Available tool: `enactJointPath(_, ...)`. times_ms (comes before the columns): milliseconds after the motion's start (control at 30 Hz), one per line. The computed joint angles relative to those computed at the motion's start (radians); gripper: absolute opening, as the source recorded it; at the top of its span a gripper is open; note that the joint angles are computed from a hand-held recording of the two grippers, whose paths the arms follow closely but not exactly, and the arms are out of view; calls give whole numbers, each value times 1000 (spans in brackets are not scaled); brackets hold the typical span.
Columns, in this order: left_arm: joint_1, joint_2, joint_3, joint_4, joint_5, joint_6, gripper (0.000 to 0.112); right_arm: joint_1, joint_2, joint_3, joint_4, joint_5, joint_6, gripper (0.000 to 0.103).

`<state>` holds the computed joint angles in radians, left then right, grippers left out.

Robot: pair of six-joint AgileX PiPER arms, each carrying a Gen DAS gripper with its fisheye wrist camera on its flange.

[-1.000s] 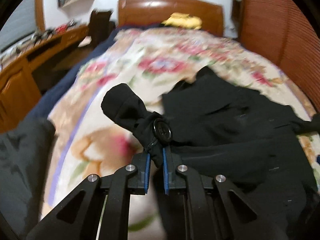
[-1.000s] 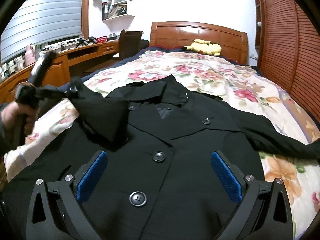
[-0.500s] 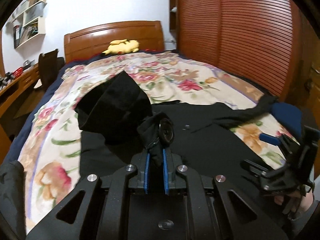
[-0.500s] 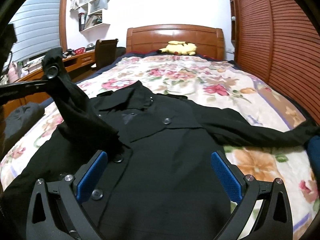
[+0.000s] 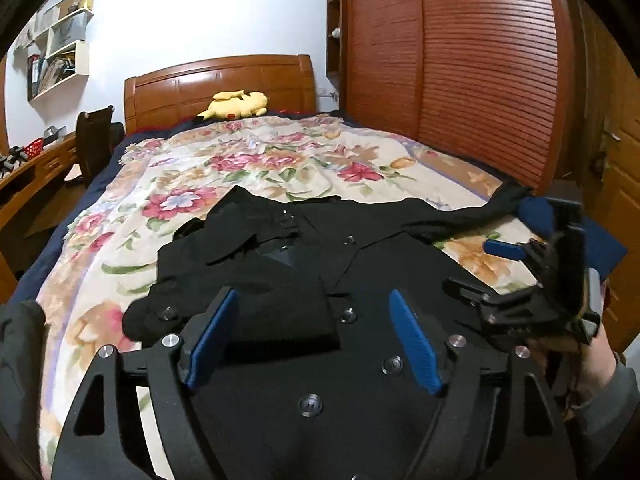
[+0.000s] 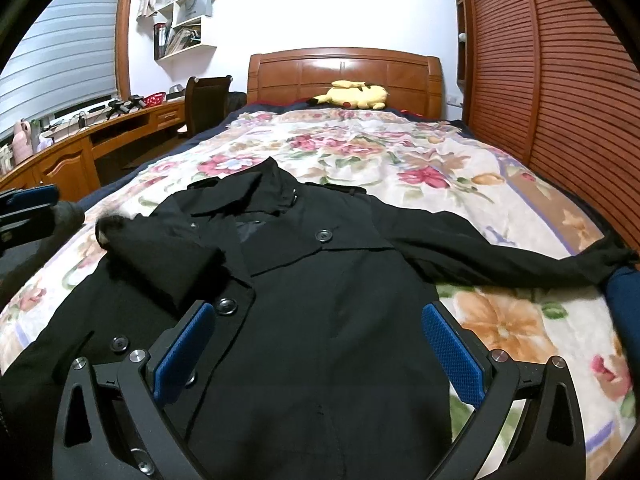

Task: Fold large clothes
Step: 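Fold the cuff back along the coat body with the left tool, release, then grasp the buttoned cuff of the other sleeve with the right tool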

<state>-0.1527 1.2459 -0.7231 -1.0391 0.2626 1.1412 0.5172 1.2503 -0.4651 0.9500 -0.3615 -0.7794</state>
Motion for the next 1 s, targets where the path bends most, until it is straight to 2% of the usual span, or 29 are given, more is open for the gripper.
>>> enactJointPath(67,22,-36,41,-24,-17,31,79,0,1,-7,-18,11,16,103)
enactJointPath(133,59,-57,77,-117,-19,131,79,-6,12,-15,-82,24,70,103)
enactJointPath(267,224,-76,157,-379,75,422,79,10,45,-44,-135,30,112,103)
enactJointPath(333,328,-68,193,-457,146,530,79,-2,59,-51,-244,45,205,101)
enactJointPath(500,520,-12,234,-518,260,675,79,6,104,-82,-470,68,395,93)
enactJointPath(567,586,8,238,-509,303,694,79,12,117,-96,-540,80,451,85)
enactJointPath(633,671,32,234,-479,376,705,79,27,138,-118,-547,87,443,83)
enactJointPath(700,716,43,233,-473,403,729,79,42,159,-138,-503,88,379,83)
enactJointPath(833,800,78,237,-483,440,806,79,69,200,-192,-399,116,241,78)
enactJointPath(933,834,105,230,-493,439,844,79,63,229,-245,-455,165,277,76)
enactJointPath(1000,858,124,225,-503,450,880,79,67,260,-296,-416,202,221,75)
